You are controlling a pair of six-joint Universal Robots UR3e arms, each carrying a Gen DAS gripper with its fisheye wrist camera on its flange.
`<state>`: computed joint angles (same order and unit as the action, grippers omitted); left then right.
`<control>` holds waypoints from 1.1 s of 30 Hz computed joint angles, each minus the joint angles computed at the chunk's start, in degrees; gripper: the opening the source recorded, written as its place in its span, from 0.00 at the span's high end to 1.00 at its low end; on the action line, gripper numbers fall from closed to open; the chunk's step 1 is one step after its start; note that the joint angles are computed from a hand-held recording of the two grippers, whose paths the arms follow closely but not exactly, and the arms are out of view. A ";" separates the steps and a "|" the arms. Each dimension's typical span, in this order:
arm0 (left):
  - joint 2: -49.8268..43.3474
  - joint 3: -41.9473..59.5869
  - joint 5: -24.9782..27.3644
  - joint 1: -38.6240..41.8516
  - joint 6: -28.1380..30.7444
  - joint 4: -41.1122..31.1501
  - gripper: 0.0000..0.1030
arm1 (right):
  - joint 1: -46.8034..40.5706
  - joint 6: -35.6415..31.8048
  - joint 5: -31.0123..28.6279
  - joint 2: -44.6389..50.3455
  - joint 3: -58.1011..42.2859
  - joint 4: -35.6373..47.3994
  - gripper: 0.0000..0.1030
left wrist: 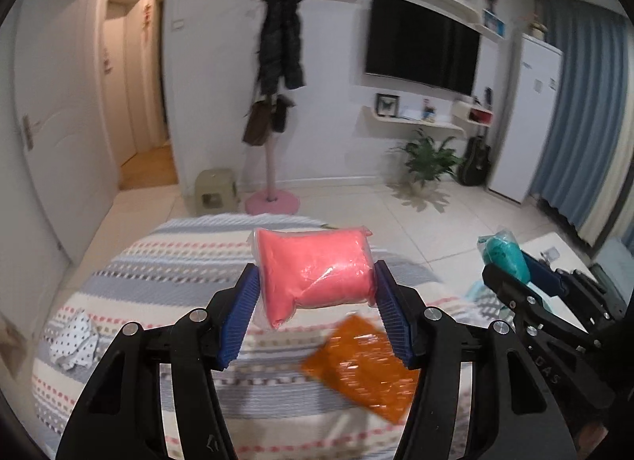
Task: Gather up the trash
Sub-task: 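Carry the teal pouch and pink bag over the blue basket, then open both tools to drop the pouch and pink bag into the basket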
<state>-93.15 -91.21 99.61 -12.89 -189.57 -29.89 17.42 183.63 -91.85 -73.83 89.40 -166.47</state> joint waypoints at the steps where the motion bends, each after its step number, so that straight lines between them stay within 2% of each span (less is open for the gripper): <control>1: -1.13 1.41 0.44 -1.42 0.03 0.00 0.45 | -1.28 -0.05 0.04 -1.94 2.49 -0.78 0.64; 4: -6.09 8.04 2.32 -6.64 -0.09 -1.05 0.45 | -5.89 -0.08 0.11 -7.16 9.04 -2.13 0.64; 9: -15.73 19.69 4.48 -13.54 0.67 -3.06 0.45 | -15.24 -0.59 3.73 -13.89 17.90 -2.84 0.64; 13: -24.21 29.34 3.75 -17.28 1.26 -5.62 0.45 | -23.15 -0.66 8.66 -17.05 23.36 -2.64 0.64; 17: -30.00 33.35 2.82 -19.81 2.56 -6.51 0.45 | -31.05 -1.37 14.55 -20.29 29.92 -2.92 0.64; 24: -36.55 37.45 -7.15 -18.32 1.25 -10.44 0.45 | -39.83 -4.20 20.65 -20.27 36.70 -2.19 0.64; 33: -39.33 38.65 -15.92 -15.38 -0.52 -13.03 0.44 | -42.60 -4.71 23.89 -16.83 37.12 -1.40 0.63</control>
<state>-132.48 -52.56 83.69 -28.27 -190.09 -42.92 -25.18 178.92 -67.96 -90.66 126.52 -167.88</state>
